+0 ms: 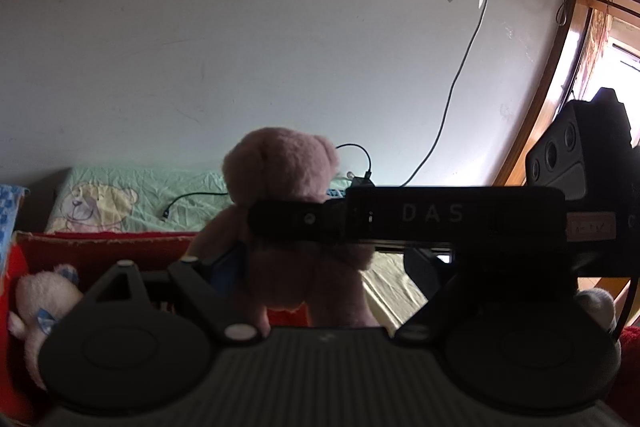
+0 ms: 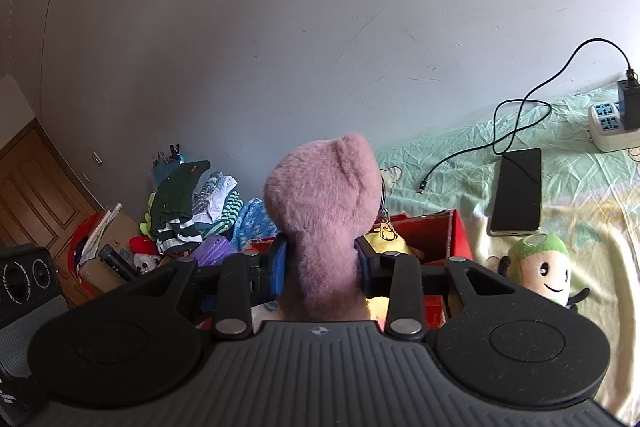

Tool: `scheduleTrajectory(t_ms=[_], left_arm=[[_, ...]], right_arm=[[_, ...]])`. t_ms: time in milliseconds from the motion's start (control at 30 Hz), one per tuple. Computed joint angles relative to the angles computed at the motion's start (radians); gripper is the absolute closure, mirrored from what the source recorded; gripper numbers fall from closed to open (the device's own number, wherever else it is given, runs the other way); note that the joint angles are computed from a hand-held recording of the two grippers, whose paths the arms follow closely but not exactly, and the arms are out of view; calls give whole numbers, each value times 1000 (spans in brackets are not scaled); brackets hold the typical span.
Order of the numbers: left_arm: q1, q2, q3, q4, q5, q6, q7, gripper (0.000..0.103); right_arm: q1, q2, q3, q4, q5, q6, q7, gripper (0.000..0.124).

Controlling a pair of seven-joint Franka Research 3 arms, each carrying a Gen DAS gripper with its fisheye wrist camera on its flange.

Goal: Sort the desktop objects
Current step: 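Carry the pink teddy bear with the right tool over the red box, then lower the pink teddy bear into the box beside the white bears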

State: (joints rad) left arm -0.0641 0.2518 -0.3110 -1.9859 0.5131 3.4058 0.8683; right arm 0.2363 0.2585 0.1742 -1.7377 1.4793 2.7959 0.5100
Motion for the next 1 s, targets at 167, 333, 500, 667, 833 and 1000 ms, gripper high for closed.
scheduleTrajectory(t_ms=[167, 333, 500, 667, 833, 1000], left_arm=[[-38, -28, 81, -48, -60, 7, 20, 18], [55, -8, 20, -57, -33, -41, 11, 18], [356, 70, -278, -38, 10, -114, 31, 19], [443, 119, -372, -34, -33, -145, 119, 19], [446, 151, -375, -19, -95, -166, 176, 19], [468, 175, -402, -6, -159, -182, 237, 17]], right_arm=[[32, 81, 23, 98, -87, 15, 39, 87], [49, 172, 46, 186, -248, 5, 165, 87], [102, 248, 16, 244, -488, 15, 373, 88], [174, 296, -68, 279, -744, -5, 618, 88], [215, 329, -114, 307, -916, 0, 781, 88], [255, 380, -163, 353, -1054, 22, 955, 88]])
